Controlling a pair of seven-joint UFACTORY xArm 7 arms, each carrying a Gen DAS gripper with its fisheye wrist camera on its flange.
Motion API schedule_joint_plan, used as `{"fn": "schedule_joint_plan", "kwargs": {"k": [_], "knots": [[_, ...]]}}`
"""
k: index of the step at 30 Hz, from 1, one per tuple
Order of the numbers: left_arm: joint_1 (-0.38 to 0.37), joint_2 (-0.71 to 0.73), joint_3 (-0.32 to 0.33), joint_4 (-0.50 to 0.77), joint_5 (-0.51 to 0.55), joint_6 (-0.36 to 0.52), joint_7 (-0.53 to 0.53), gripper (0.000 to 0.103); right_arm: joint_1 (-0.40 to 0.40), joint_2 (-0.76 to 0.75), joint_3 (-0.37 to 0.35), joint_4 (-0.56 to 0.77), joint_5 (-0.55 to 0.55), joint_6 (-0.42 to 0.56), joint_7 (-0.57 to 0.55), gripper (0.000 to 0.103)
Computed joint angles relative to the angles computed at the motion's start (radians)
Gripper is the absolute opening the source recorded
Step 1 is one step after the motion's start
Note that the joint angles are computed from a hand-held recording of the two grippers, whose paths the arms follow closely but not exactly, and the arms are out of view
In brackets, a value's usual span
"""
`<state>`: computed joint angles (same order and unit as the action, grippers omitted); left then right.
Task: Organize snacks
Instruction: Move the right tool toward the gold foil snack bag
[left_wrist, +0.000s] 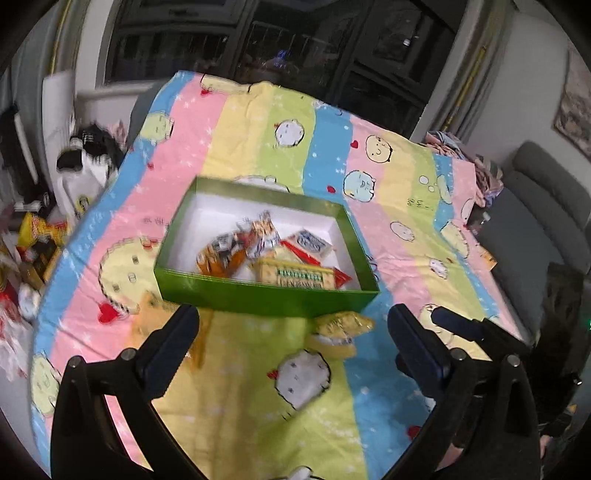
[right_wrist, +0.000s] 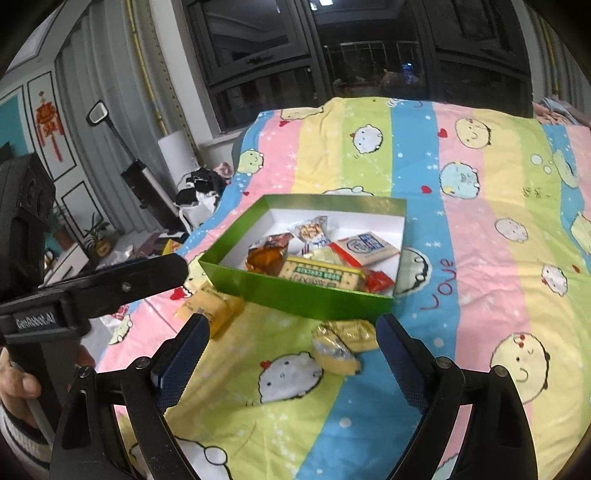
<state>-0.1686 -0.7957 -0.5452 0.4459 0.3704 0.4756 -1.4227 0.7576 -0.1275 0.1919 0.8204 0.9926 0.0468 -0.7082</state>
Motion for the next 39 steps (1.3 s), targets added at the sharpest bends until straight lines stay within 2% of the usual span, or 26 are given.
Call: {"fn": "schedule_joint_plan", "kwargs": {"k": [3, 8, 10, 13, 17, 29, 34, 39], "knots": [[-0.016, 0.012, -0.009, 0.002, -0.013, 0.028, -0.01, 0.102, 0.002, -0.017, -0.004, -0.025, 0.009, -0.003, 0.008, 0.092], [-0.051, 0.007, -0.009, -0.033, -0.03, -0.006, -0.048, 0.102, 0.024, -0.031, -0.025, -0.047, 0.058, 0.004, -0.019, 0.092], [-0.056, 0.021, -0.013, -0.026, -0.034, 0.018, -0.053, 0.102, 0.025, -0.03, -0.025, -0.051, 0.068, 0.007, -0.023, 0.092], [-0.062, 0.059, -0.017, -0.005, -0.021, 0.048, -0.042, 0.102, 0.022, -0.022, -0.023, -0.053, 0.082, 0.011, -0.032, 0.092], [-0.057, 0.091, -0.026, -0.003, 0.014, 0.037, -0.051, 0.102, 0.004, -0.007, -0.01, -0.051, 0.088, 0.019, -0.03, 0.092], [-0.031, 0.164, -0.005, -0.016, 0.064, -0.042, -0.076, 0.102, -0.063, 0.053, 0.031, -0.014, 0.154, 0.035, -0.094, 0.092], [-0.014, 0.204, 0.011, -0.019, 0.078, -0.096, -0.074, 0.102, -0.098, 0.082, 0.054, -0.005, 0.125, 0.031, -0.07, 0.092], [0.014, 0.257, 0.014, -0.011, 0.098, -0.151, -0.077, 0.102, -0.129, 0.112, 0.069, 0.013, 0.155, 0.038, -0.095, 0.092]]}}
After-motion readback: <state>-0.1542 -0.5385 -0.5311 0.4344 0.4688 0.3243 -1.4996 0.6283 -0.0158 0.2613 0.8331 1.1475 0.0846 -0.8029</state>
